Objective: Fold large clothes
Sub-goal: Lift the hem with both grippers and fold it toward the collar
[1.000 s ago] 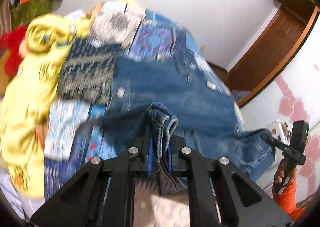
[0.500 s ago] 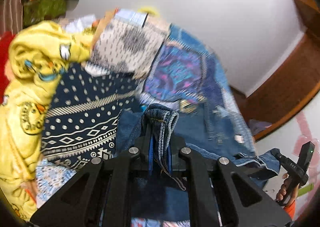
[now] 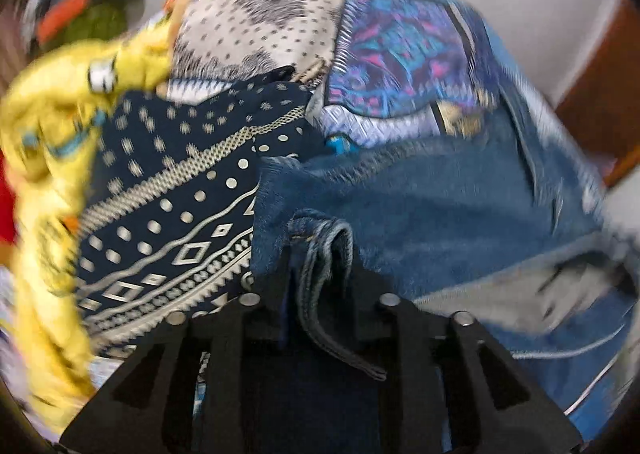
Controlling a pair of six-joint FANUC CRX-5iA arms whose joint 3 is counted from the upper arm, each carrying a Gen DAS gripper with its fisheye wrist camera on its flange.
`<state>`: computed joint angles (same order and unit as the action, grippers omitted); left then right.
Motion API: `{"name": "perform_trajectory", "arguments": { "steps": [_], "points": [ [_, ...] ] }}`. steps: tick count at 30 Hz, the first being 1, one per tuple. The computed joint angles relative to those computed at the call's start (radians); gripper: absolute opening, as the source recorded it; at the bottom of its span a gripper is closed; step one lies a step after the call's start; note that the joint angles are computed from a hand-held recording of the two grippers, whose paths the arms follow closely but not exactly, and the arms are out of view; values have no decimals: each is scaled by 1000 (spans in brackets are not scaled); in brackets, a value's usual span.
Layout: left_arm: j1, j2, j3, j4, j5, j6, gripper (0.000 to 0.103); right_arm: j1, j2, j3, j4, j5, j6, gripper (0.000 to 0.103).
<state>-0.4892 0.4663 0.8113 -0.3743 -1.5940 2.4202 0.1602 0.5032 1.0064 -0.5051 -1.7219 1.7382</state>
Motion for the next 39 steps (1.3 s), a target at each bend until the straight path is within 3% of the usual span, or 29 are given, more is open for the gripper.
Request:
{"name": "perform_trajectory", "arguments": {
  "steps": [2, 3, 5, 7, 11, 12, 20, 25, 31, 34, 39],
  "points": [
    [-44, 60, 133, -62, -114, -95, 52, 8, 2, 31, 26, -23, -14, 20],
    [-58, 66, 158, -82, -129, -113, 57, 18, -8, 24, 58, -13, -24, 26],
    [-88, 64, 196, -114, -135, -133, 64, 56, -80, -73, 177, 100, -34, 64],
    [-108, 42, 203, -114, -112, -122, 69, 46, -144, -142, 166, 184, -20, 72],
    [-139, -9, 177, -98, -46, -86, 93, 4, -227, -185, 85, 206, -11, 73],
    [-148, -15, 176, -103, -40, -81, 94, 2, -243, -199, 78, 210, -6, 74],
    [-160, -34, 85, 10, -19, -39, 94, 36, -356, -353, 68, 197, 91, 78],
    [-149, -42, -11, 81, 23, 5, 94, 100, -399, -466, 128, 222, 129, 78],
    [-134, -7, -12, 94, 36, -9, 94, 185, -366, -517, 203, 221, 144, 78],
    [-120, 8, -4, 79, 55, -29, 100, 226, -356, -544, 239, 265, 162, 78],
    [-73, 57, 36, 74, 65, -78, 103, 255, -253, -446, 229, 239, 164, 81]
  ]
}}
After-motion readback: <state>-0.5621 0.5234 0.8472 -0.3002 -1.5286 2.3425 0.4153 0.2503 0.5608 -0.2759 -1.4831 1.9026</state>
